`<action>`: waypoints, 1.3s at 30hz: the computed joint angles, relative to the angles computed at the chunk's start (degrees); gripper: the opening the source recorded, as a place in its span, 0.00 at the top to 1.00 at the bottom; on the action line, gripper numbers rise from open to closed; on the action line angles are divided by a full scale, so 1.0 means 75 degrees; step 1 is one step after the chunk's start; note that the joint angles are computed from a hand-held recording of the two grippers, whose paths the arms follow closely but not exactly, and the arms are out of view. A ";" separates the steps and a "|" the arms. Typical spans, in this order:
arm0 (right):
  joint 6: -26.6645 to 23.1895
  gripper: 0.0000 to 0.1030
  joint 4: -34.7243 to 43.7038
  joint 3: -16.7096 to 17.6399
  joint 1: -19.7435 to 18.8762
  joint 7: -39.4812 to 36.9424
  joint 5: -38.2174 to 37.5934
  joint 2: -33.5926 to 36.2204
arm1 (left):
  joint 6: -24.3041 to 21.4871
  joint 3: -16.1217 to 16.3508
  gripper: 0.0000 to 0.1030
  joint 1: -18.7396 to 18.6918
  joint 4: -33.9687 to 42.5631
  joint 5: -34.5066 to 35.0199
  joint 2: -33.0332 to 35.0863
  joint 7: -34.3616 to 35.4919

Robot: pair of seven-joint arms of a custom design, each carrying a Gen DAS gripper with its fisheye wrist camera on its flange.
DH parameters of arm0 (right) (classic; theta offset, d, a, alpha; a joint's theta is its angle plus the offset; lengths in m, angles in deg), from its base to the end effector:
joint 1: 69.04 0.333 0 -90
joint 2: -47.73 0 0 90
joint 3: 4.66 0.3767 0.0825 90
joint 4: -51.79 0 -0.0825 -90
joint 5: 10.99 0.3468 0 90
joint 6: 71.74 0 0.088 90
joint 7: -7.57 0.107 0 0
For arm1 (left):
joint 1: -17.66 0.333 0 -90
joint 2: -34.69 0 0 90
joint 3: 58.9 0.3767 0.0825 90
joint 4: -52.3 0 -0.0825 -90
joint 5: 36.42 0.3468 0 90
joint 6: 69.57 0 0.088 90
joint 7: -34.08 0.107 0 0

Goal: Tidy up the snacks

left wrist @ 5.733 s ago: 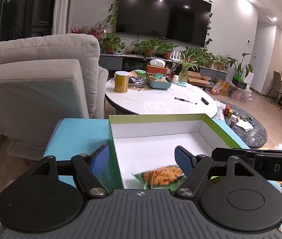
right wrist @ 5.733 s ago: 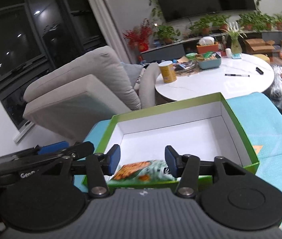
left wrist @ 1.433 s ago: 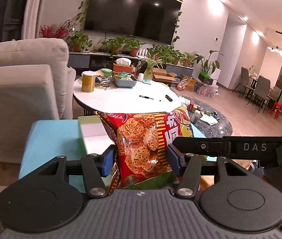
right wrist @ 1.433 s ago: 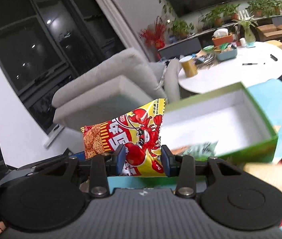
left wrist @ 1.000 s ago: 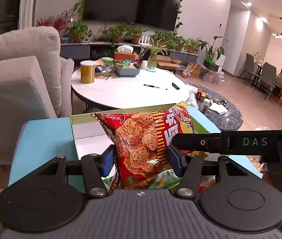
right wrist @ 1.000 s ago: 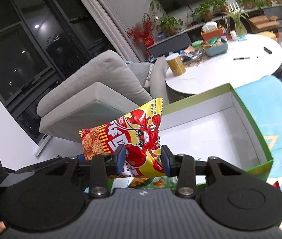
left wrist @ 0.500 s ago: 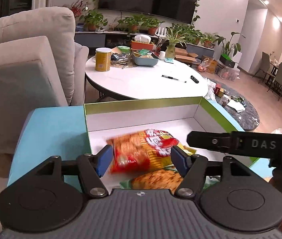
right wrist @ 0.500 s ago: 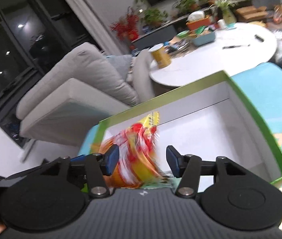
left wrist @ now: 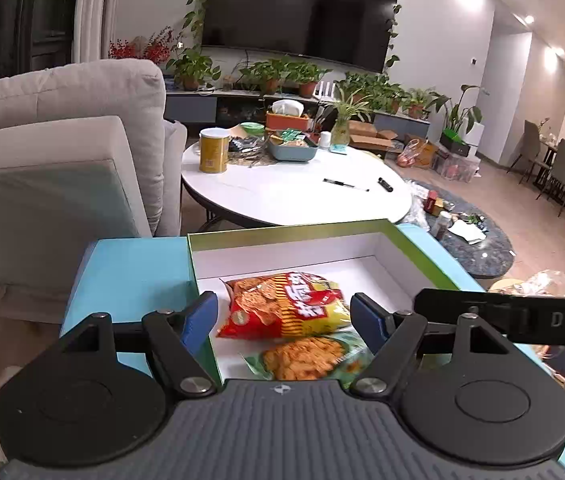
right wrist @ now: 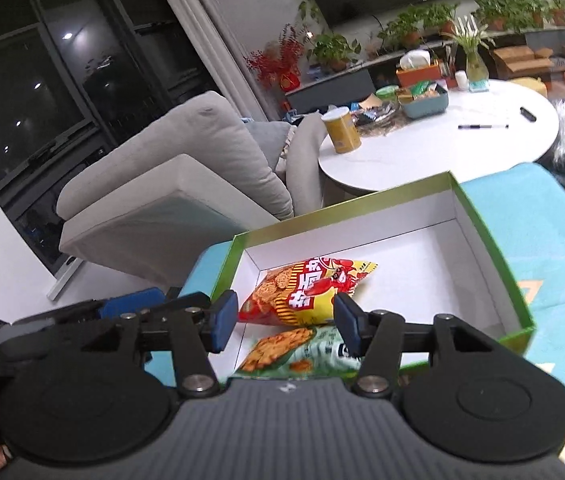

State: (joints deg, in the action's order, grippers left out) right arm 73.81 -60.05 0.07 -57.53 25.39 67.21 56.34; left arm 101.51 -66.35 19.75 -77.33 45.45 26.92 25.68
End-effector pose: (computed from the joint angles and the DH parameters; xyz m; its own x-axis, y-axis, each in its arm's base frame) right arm 0.5791 0.1534 0.5208 0.6087 -0.6835 -0.4028 -0.6388 -0.1212 -0.7597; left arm 0.4670 -0.1170 0.5481 0.1910 -0.9712 0.1423 -0.5105 -0.2221 -0.8307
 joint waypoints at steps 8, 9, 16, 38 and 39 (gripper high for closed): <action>0.0087 0.37 -0.1071 -0.0334 -0.0186 -0.0569 0.0209 -0.0945 | 0.0051 -0.0277 0.28 -0.0226 -0.0652 0.0190 -0.0711 -0.0417; 0.0115 0.37 -0.1201 -0.0369 -0.0194 -0.0587 0.0185 -0.1030 | 0.0077 -0.0292 0.28 -0.0268 -0.0692 0.0106 -0.0720 -0.0380; 0.0300 0.37 -0.1935 -0.0538 -0.0222 -0.0512 -0.0043 -0.1290 | 0.0345 -0.0515 0.28 -0.0495 -0.1082 -0.0378 -0.0738 -0.0296; -0.0533 0.23 -0.1453 -0.0602 -0.0770 0.0733 -0.0665 -0.0261 | 0.0366 -0.0552 0.28 -0.1009 -0.0864 -0.1748 0.0263 0.1107; -0.0713 0.24 -0.1456 -0.0604 -0.0815 0.0720 -0.0704 -0.0272 | 0.0289 -0.0551 0.28 -0.1020 -0.0912 -0.1840 0.0215 0.1181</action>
